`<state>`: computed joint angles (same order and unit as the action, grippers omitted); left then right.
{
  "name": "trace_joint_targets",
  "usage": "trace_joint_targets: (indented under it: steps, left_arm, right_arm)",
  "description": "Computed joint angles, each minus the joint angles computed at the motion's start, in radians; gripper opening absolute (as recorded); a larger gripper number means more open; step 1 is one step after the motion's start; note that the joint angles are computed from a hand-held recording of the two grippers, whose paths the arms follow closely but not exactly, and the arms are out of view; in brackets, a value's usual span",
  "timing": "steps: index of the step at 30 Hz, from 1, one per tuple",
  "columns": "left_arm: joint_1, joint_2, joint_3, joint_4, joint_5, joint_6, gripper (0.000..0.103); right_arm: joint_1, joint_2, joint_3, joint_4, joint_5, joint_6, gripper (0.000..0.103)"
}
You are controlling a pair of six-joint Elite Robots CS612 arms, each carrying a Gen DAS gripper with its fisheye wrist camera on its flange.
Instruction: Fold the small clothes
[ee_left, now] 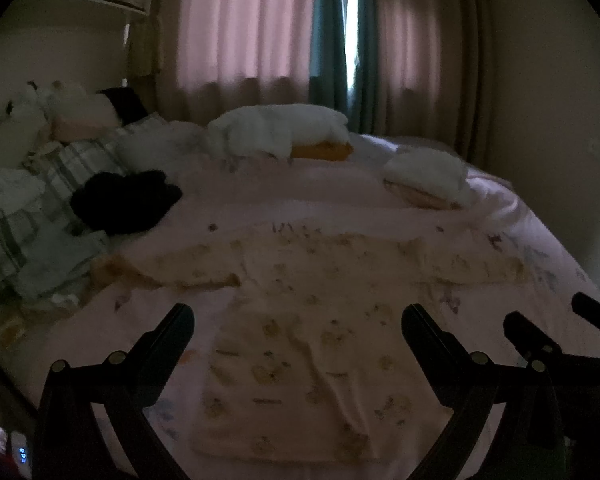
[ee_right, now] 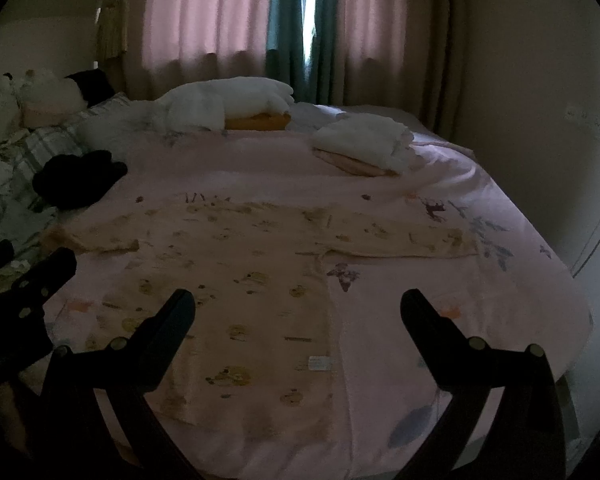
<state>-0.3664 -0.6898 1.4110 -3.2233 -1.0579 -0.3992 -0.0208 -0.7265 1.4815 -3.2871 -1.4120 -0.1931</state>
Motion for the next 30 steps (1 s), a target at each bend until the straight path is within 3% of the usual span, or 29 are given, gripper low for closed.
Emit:
trace_joint_targets:
  steps: [9,11,14,18,23,29,30]
  left_arm:
    - [0.040,0.040,-0.049,0.004,-0.120,-0.017,0.103]
    - [0.066,0.061,-0.084,0.019,-0.200,-0.017,0.103]
    - [0.097,0.083,-0.137,0.091,-0.255,-0.085,0.101]
    - [0.142,0.138,-0.228,0.122,-0.352,-0.146,0.098]
    - [0.186,0.243,-0.425,0.317,-0.423,-0.174,0.067]
    - [0.236,0.389,-0.681,0.552,-0.580,-0.270,0.049]
    - [0.237,0.390,-0.686,0.574,-0.585,-0.282,0.047]
  right_arm:
    - [-0.003,0.022,-0.032,0.024,-0.024,-0.019,0.103]
    - [-0.006,0.035,-0.048,0.034,-0.041,-0.028,0.103]
    - [-0.011,0.058,-0.082,0.066,-0.075,-0.036,0.103]
    - [-0.015,0.088,-0.129,0.098,-0.134,-0.027,0.103]
    - [-0.026,0.134,-0.211,0.178,-0.194,-0.006,0.103]
    - [-0.033,0.182,-0.300,0.245,-0.279,-0.008,0.103]
    - [-0.034,0.190,-0.316,0.255,-0.293,-0.010,0.103]
